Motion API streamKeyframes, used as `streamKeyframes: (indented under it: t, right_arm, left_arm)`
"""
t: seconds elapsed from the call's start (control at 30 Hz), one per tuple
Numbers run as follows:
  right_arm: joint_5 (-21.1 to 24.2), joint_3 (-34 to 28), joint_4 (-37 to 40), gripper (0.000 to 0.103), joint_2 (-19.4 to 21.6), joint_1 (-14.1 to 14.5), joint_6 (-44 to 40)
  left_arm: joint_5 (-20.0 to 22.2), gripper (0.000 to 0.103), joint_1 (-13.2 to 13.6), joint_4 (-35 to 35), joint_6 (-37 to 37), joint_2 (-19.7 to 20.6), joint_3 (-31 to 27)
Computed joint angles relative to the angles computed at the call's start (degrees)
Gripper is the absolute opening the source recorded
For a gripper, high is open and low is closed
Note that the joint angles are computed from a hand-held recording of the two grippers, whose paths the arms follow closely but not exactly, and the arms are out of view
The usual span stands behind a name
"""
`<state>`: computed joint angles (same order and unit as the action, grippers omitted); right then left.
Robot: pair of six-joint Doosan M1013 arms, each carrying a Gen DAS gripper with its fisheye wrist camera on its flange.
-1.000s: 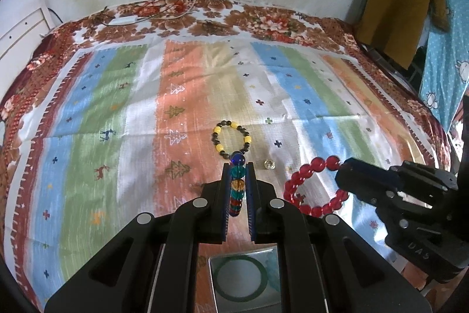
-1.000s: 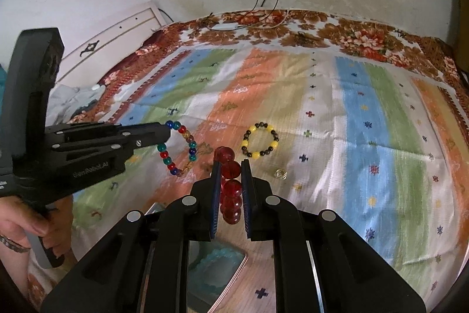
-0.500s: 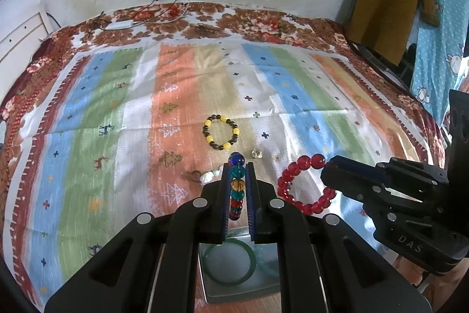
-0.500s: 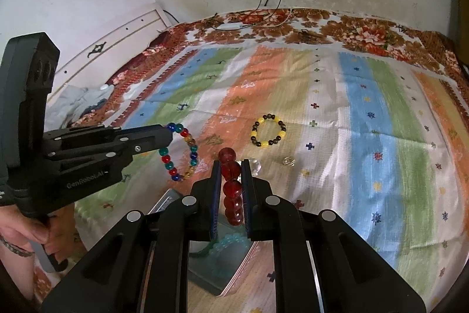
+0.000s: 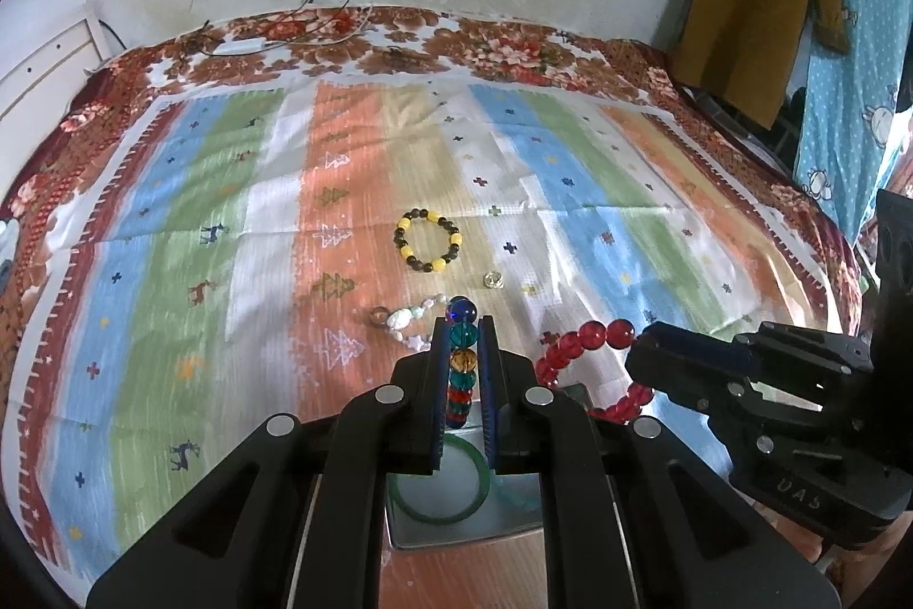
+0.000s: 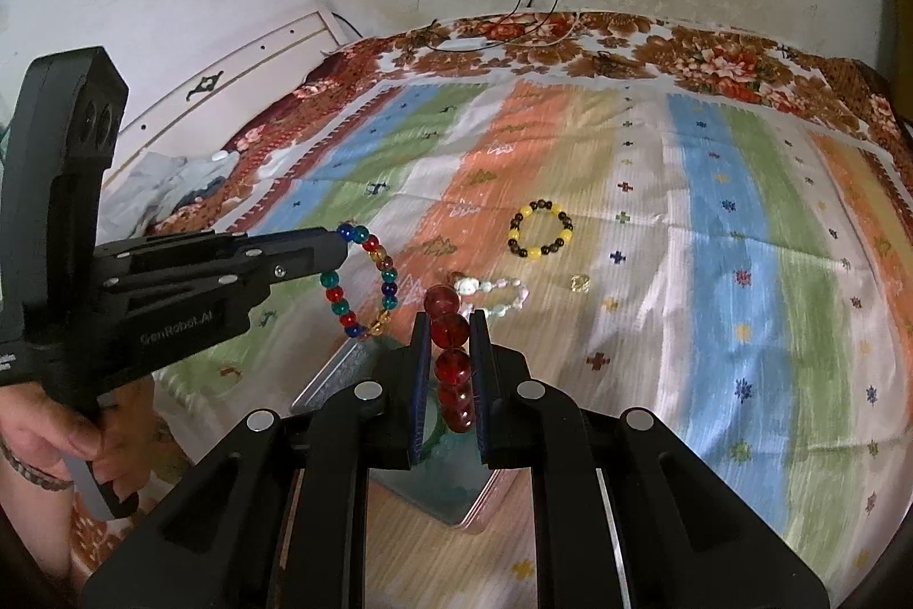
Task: Organize jewelry
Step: 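Lift the multicolour bracelet with the left tool while the right tool carries the red bracelet toward the tin, then lower the multicolour bracelet into the tin with the left tool while the right tool lowers the red bracelet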
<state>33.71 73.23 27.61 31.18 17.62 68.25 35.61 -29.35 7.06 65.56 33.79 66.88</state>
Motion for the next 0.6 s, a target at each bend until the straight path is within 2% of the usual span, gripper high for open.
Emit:
streamKeyframes:
  t: [0.33, 0.47, 0.5, 0.53, 0.57, 0.6]
  right_arm:
    - [0.4, 1.8, 0.5, 0.014, -0.9, 0.3, -0.1]
    - [2.0, 1.5, 0.2, 0.015, -0.6, 0.1, 1.8]
    - [2.2, 1.6, 0.5, 0.015, -0.6, 0.0, 1.7]
    - [1.9, 1.8, 0.5, 0.017, -0.7, -0.1, 2.0]
    - [1.4, 2.0, 0.6, 0.024, -0.8, -0.2, 2.4]
    - [1.2, 2.1, 1.1, 0.027, -0.9, -0.3, 2.4]
  left_arm:
    - [0.2, 0.009, -0.3, -1.6, 0.4, -0.8, 2.1]
    - [1.5, 0.010, -0.1, -3.5, 0.8, -0.6, 2.1]
    - [1.8, 0.014, -0.1, -2.8, -0.5, -0.6, 2.1]
    - [2.0, 0.025, 0.0, -2.6, -1.0, -0.6, 2.0]
    - [1.9, 0.030, 0.0, -2.4, -1.3, -0.6, 2.1]
    - [1.8, 0.030, 0.1, -1.8, -2.1, -0.7, 2.2]
